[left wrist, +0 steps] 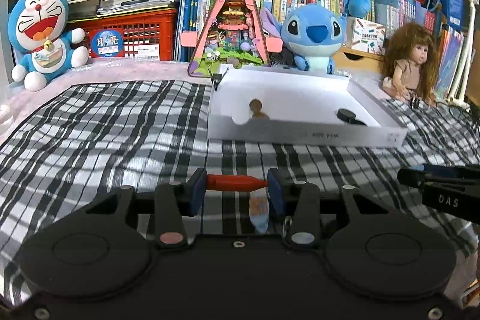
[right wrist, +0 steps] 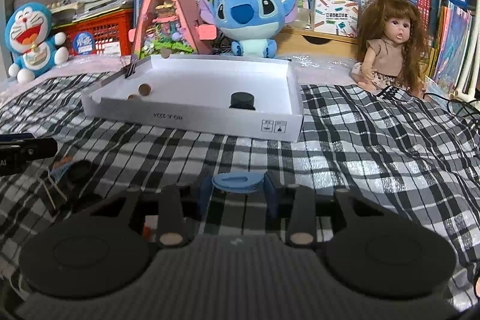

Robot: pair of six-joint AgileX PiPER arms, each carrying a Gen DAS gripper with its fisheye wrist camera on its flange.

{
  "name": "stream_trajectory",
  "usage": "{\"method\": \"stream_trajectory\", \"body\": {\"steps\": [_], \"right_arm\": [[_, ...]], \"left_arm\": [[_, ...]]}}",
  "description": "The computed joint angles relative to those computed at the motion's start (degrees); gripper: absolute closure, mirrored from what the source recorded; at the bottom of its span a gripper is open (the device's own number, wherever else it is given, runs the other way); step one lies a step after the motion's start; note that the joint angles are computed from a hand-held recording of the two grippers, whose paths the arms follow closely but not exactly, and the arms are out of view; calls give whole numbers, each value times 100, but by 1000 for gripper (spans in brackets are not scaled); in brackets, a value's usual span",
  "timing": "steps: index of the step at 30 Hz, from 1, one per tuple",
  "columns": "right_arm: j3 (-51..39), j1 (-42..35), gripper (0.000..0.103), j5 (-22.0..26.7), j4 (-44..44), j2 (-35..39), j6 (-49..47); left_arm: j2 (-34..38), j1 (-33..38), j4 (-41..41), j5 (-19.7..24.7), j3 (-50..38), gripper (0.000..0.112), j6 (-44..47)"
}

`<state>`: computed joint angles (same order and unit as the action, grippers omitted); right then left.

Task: Organize rigid objects
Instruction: 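Carry the red stick with the left tool while the right tool carries the blue piece over the tray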

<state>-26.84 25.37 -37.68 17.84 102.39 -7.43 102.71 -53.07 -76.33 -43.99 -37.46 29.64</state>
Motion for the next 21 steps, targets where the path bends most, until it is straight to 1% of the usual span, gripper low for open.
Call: {"method": "stream_trajectory", "body": {"steps": [3, 9, 13, 16, 19, 21], "right_arm": [[-185, -129, 60, 276, -94, -72, 98], [-745, -477, 60, 1062, -452, -180, 474], [-1108, -695, 60, 1489, -858, -210, 888], [-1359, -795, 60, 1706, -979, -186, 948], [-1680, -906, 60, 1987, -1162, -121, 1052], [-1912, -1019, 60, 2192, -1636, -54, 1530]], "left_arm": [[-75, 218, 77, 175, -173, 71, 244], [-78, 806, 43, 865, -772, 71, 720], [79, 1111, -195, 1168, -1279, 71, 1195], [207, 1241, -413, 1328, -1594, 71, 1575], [389, 1300, -724, 1390, -1915, 71, 2144], [529, 1359, -879, 1446, -2139, 71, 2449]]}}
